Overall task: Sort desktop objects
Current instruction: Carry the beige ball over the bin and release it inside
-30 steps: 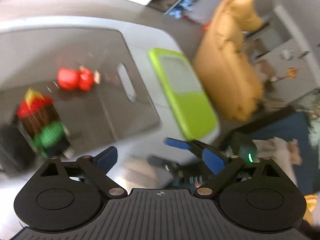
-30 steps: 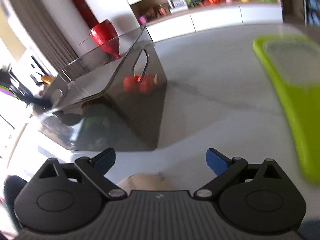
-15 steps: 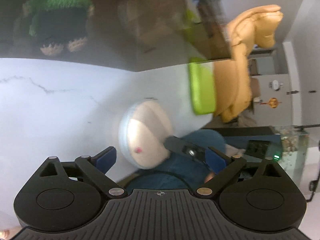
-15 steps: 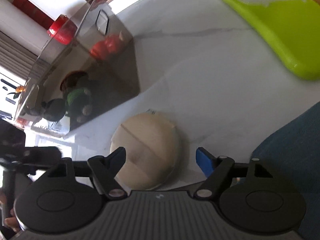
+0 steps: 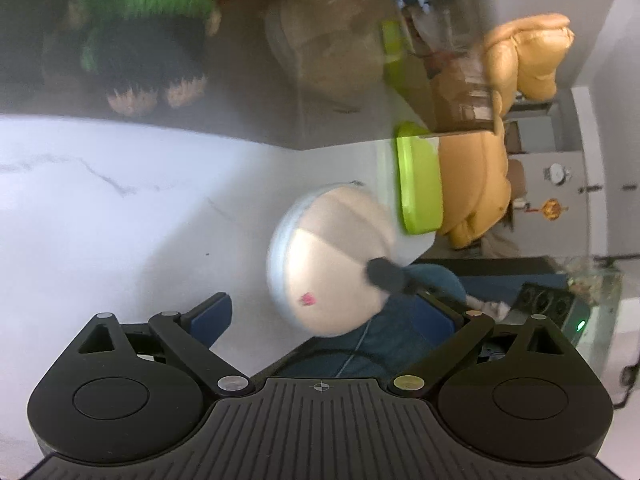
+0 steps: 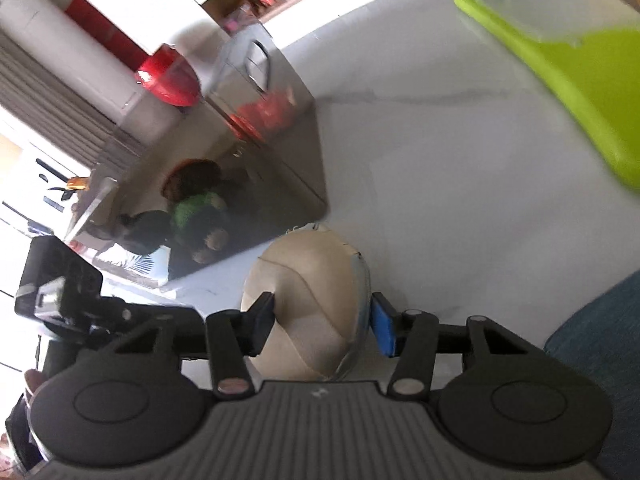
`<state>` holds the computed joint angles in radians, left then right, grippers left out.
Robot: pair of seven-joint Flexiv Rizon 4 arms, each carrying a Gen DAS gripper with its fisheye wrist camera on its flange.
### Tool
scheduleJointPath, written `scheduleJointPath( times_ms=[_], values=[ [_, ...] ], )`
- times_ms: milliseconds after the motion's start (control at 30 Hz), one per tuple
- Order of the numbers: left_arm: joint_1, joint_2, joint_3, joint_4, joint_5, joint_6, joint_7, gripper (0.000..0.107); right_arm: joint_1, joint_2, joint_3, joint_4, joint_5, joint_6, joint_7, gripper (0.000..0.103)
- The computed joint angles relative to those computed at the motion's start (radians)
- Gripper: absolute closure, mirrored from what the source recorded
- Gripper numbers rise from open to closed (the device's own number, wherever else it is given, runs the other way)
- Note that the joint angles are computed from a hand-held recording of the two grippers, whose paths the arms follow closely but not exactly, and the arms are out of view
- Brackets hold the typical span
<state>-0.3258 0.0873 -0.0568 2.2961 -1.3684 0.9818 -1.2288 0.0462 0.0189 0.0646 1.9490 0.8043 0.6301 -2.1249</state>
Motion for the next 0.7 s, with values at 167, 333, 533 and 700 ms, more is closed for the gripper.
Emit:
scheduleJointPath(
  times_ms=[167,333,533,700],
  values=[
    [0.091,0.142,0.032,-0.072,0.531,-0.009,-0.232,0.008,-0.008,0.04,-0.03,-0.104,-0.004,-0.143,-0.039,0.051],
    [0.282,0.216,0.011,-0.249,1.102,0.008,-0.564,0.004,0.012,0.072,-0.053,-0.258,0.017,-0.272,-0.076,0.051],
    [0.27,0.07,0.084,-0.37,1.043,0.025,-0.499,0.004,0.142,-0.074,0.056,-0.424,-0.289,-0.132,0.083,0.051],
    [0.279,-0.011,0.089,-0.376,1.027,-0.022,-0.472,0.004,0.268,-0.263,0.105,-0.501,-0.645,-0.145,0.289,0.051]
  ],
)
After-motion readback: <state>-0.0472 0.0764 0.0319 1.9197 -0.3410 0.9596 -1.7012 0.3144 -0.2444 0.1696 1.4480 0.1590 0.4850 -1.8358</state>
